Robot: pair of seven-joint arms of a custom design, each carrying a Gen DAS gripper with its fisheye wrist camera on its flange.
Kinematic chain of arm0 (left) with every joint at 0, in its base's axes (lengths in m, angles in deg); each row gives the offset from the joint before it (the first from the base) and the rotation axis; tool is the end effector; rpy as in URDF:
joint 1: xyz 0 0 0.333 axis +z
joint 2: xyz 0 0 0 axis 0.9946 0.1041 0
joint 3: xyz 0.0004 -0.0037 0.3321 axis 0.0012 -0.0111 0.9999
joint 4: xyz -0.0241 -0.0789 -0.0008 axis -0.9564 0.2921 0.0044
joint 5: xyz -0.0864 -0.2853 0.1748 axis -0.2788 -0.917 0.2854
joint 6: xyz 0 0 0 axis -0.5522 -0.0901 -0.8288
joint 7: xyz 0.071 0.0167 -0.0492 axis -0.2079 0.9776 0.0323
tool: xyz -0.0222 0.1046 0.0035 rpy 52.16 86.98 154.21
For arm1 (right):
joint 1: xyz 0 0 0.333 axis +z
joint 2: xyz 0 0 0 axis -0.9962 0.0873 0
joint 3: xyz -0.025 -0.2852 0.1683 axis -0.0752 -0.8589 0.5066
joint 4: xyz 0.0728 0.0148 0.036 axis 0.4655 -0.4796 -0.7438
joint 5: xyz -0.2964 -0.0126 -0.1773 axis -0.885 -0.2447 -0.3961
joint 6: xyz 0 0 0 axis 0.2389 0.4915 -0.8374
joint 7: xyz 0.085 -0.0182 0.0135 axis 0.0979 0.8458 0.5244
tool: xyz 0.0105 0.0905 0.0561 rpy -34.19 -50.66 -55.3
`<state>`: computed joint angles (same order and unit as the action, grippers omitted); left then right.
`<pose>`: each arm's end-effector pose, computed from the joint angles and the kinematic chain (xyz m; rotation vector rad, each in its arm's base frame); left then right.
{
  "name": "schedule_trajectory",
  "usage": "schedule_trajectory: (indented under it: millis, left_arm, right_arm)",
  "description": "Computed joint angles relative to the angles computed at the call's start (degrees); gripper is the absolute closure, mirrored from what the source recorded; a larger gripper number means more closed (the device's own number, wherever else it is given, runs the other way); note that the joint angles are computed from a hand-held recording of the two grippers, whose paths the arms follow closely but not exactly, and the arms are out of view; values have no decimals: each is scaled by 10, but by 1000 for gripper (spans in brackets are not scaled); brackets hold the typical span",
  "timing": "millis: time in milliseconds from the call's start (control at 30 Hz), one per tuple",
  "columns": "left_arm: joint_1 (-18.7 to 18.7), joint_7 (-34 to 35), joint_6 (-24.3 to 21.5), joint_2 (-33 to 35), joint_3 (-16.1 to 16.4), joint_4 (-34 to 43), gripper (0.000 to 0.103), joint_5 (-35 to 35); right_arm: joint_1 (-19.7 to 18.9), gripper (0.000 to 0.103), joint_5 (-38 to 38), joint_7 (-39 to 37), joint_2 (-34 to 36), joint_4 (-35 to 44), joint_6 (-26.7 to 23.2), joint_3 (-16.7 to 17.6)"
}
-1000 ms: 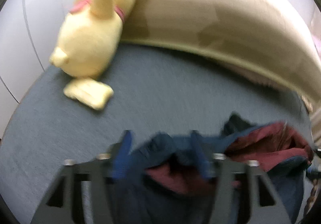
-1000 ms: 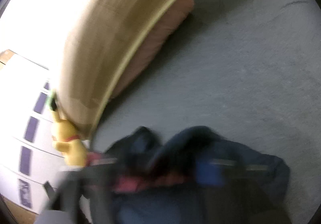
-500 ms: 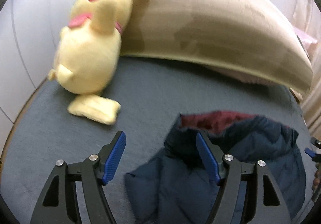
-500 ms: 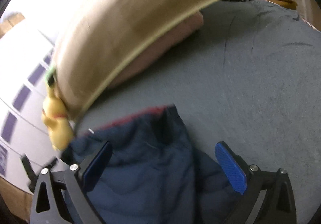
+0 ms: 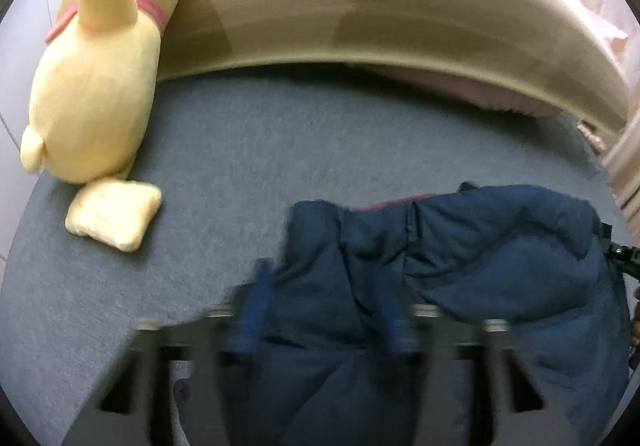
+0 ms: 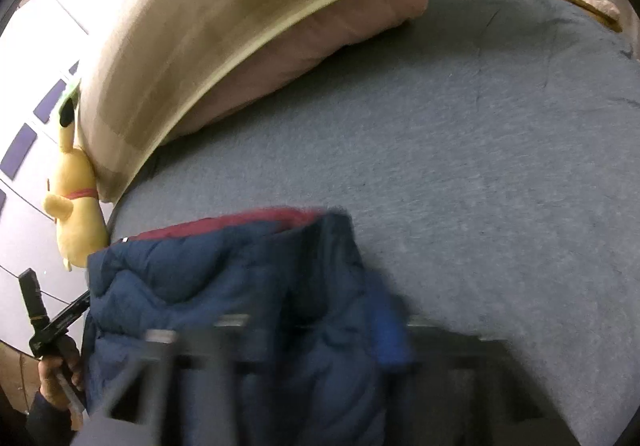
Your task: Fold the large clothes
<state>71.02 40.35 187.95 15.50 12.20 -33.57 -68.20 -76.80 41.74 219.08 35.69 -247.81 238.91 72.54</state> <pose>0.5821 -0.2384 0.4751 -1.5169 2.3809 -0.7598 0.3257 0.1582 0.4415 -1.1479 2.1612 -0.2268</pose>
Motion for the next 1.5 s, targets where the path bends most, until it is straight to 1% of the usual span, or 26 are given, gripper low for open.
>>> schedule_trajectory:
  millis: [33, 100, 267, 333, 367, 400, 433, 467, 500, 567, 600, 633, 733, 767, 800, 867, 933, 967, 1000, 1067, 1167, 1233, 1267, 1333, 1400, 1500]
  left_arm:
    - [-6, -14, 1, 3, 7, 1, 74, 11]
    - [-24, -51, 4, 10, 25, 2, 79, 50]
    - [-56, -126, -1, 24, 55, 10, 80, 143]
    - [-72, -161, 11, 18, 68, 4, 77, 191]
    - [-74, -175, 22, 8, 68, -9, 77, 204]
    - [-71, -178, 36, -4, 65, -21, 73, 212]
    - [-67, -181, 47, -13, 62, -29, 62, 217]
    - [-65, -190, 58, -26, 62, -40, 50, 225]
    - [-73, -228, 81, -42, 75, -54, 47, 257]
    - [-96, -340, 126, -69, 107, -76, 35, 355]
    - [-107, -395, 141, -82, 118, -81, 33, 406]
    - [-109, -423, 152, -91, 117, -84, 32, 433]
    - [-96, -380, 162, -101, 70, -91, 31, 414]
    - [-104, -386, 153, -97, 59, -84, 31, 445]
    - [-104, -386, 138, -92, 46, -79, 31, 446]
    - [-103, -373, 102, -70, 22, -61, 31, 410]
    - [-124, -404, 63, -42, 29, -32, 31, 438]
    - [-125, -388, 33, -24, 23, -13, 31, 426]
    - [-125, -379, 25, -14, 21, -4, 31, 413]
    - [-135, -400, 27, -2, 35, 7, 29, 425]
    - [-137, -385, 5, 20, 34, 28, 27, 394]
    - [-148, -402, -6, 27, 46, 34, 19, 401]
    - [-150, -402, -9, 28, 46, 38, 19, 399]
    - [-139, -389, 8, 19, 39, 26, 20, 380]
    - [-110, -347, 46, -12, 22, -13, 20, 330]
    - [-79, -283, 65, -62, 3, -65, 20, 262]
  right_arm:
    - [-11, 79, -5, 2, 3, 12, -19, 14]
    - [-25, 84, -17, 16, 5, 27, -49, 33]
    - [-14, 85, -46, 49, 34, 51, -92, 32]
    - [16, 81, -32, 46, 38, 51, -92, 2]
    - [14, 81, -39, 53, 35, 55, -97, 4]
    - [9, 66, -51, 60, 20, 56, -111, 11]
    - [7, 24, -62, 67, 4, 56, -122, 16]
    - [-3, 9, -77, 84, -11, 57, -128, 28]
    - [-18, 5, -95, 106, -32, 57, -142, 45]
    - [-34, 5, -128, 146, -70, 75, -201, 80]
    - [-39, 5, -148, 160, -79, 92, -226, 96]
    - [-39, 5, -162, 166, -76, 115, -253, 108]
    - [-24, 5, -204, 161, -17, 187, -286, 127]
    - [-21, 5, -218, 156, 12, 218, -316, 140]
    - [-20, 5, -234, 155, 43, 244, -338, 150]
    - [-16, 5, -254, 173, 95, 276, -365, 159]
    - [-6, 5, -255, 189, 127, 282, -365, 147]
    - [0, 5, -257, 200, 136, 282, -373, 144]
    - [5, 5, -261, 206, 139, 271, -360, 135]
    - [14, 5, -252, 199, 166, 271, -331, 110]
    - [31, 0, -265, 212, 179, 273, -335, 90]
    - [42, 0, -262, 210, 188, 271, -322, 73]
    - [49, 0, -262, 210, 190, 272, -321, 65]
    - [60, 0, -271, 214, 182, 272, -316, 50]
    - [74, 0, -291, 243, 143, 251, -329, 42]
    - [94, 0, -318, 300, 69, 199, -297, 27]
